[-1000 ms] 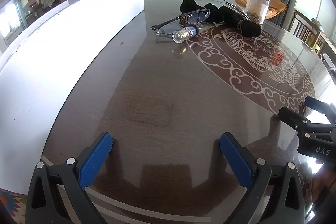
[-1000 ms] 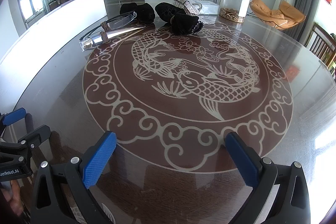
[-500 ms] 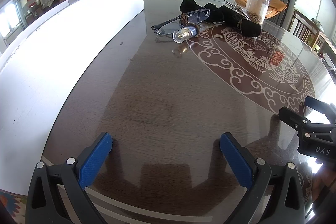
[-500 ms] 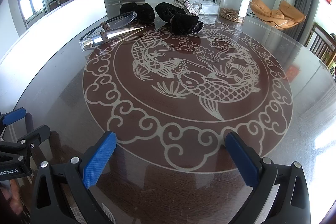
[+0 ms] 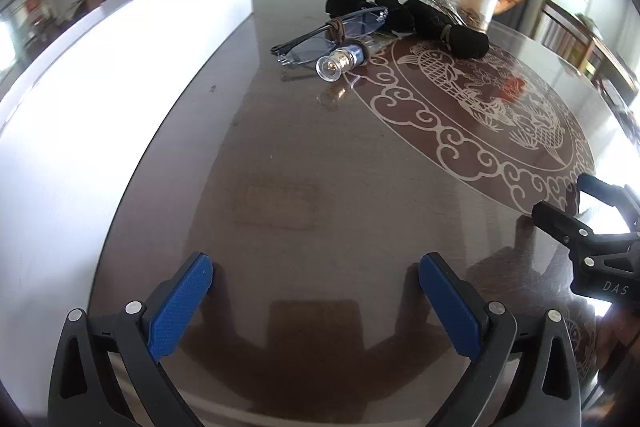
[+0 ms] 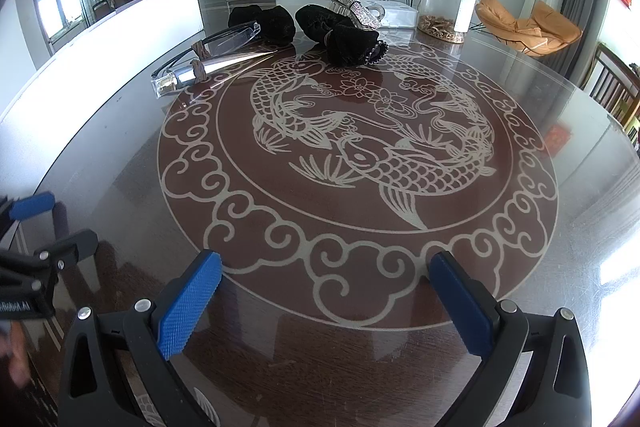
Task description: Organize objects
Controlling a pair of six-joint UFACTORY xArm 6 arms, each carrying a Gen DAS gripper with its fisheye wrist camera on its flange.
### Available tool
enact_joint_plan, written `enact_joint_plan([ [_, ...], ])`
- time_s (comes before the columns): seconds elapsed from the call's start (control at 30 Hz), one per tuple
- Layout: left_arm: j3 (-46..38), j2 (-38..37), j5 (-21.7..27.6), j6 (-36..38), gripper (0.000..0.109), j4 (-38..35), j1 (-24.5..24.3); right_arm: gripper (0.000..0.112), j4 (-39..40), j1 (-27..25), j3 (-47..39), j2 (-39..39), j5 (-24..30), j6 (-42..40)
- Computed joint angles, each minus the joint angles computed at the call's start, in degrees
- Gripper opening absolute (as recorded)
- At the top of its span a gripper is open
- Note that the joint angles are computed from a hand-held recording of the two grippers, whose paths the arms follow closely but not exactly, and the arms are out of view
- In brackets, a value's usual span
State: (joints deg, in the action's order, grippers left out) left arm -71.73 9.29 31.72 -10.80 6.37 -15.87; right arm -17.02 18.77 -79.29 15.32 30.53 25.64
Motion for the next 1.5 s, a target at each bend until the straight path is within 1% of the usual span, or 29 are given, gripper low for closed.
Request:
enact_joint_plan([
  [0.07,-0.64,0.6,-0.21,1.96,0.103,-1.13,0.83,0.103,0.0,0.0,-0.02,0.02,0.0,0.0],
  [0.13,0.43,0.33,-2.22,-1.06,0.103,0.87,1.52,0.103,0.02,-0.03,-0.08,0.08,-0.01,-0.05],
  [0.17,1.21,-0.01,-3.27,-4.63,0.103,3.26,1.87,0.103,-0.01,0.0,0.01,0.0,-0.01,0.0],
  [0.27,1.31,-0.05,-3.49,-6.23,0.103,4.33,2.04,0.103,0.06,-0.07,-0.19,0.18,-0.01,-0.11],
  [1.5,1.61,-0.05,-4.16,-6.86,0.103,4.89,2.25,0.103,-0.01,-0.02,0.02,0.02,-0.07,-0.02],
])
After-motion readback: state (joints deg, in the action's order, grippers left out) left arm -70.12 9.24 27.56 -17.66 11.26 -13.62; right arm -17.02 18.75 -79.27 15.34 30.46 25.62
